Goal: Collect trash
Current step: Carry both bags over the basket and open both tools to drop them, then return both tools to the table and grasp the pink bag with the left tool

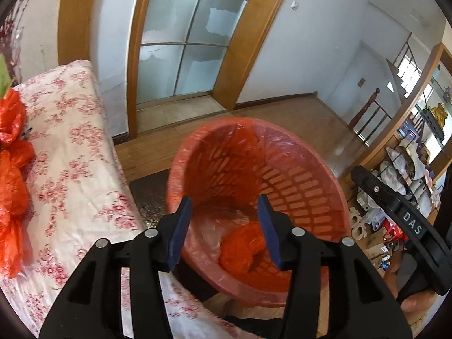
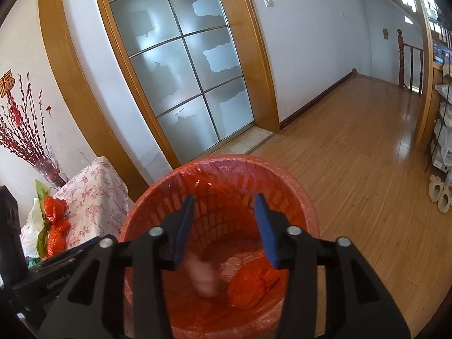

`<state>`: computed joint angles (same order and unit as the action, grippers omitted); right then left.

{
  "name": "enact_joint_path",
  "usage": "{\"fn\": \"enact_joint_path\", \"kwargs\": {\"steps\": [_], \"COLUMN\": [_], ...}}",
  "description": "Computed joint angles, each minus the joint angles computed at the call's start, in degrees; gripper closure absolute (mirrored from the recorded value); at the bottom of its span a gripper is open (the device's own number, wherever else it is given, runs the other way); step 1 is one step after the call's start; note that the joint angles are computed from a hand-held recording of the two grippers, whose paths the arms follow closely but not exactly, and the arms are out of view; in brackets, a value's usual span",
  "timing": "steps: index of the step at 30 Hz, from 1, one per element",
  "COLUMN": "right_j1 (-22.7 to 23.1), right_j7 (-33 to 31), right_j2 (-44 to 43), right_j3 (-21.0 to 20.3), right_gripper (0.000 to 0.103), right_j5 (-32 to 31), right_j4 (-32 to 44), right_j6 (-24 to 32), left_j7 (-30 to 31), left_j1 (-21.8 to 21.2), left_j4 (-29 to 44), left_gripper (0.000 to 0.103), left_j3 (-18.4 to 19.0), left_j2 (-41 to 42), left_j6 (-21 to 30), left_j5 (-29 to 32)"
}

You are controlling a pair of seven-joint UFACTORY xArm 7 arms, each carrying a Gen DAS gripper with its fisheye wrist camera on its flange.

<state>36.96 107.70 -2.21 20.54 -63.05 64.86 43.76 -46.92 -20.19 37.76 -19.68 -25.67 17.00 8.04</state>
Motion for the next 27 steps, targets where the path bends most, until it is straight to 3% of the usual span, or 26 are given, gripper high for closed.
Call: {"fn": "enact_joint_path", "kwargs": {"steps": [13, 18, 27], "right_j1": [4.52, 8.28, 16.1], "right_j7": [-4.96, -8.23, -14.09], "right_j2": [3.64, 7.01, 14.91], "right_j3": [1.24, 0.76, -2.22], "right_gripper": [0.038, 0.036, 0.036], "right_j5": [-0.4, -1.39, -1.88], "right_j4": [6.01, 10.93, 21.49], "right_j6": [7.26, 10.56, 11.44], "left_j7": [-4.07, -4.33, -1.81], "left_j1": [3.97, 4.42, 5.94], "left_j4": [-6.81, -10.42, -17.55], "left_gripper": [0.027, 0.025, 0.025], "left_j3": [-2.71, -2.29, 0.45], "left_j2": [-15.76, -24.85, -44.9], "left_j6": [9.86, 15.74, 27.98], "left_j5": [4.23, 4.47, 4.54]}}
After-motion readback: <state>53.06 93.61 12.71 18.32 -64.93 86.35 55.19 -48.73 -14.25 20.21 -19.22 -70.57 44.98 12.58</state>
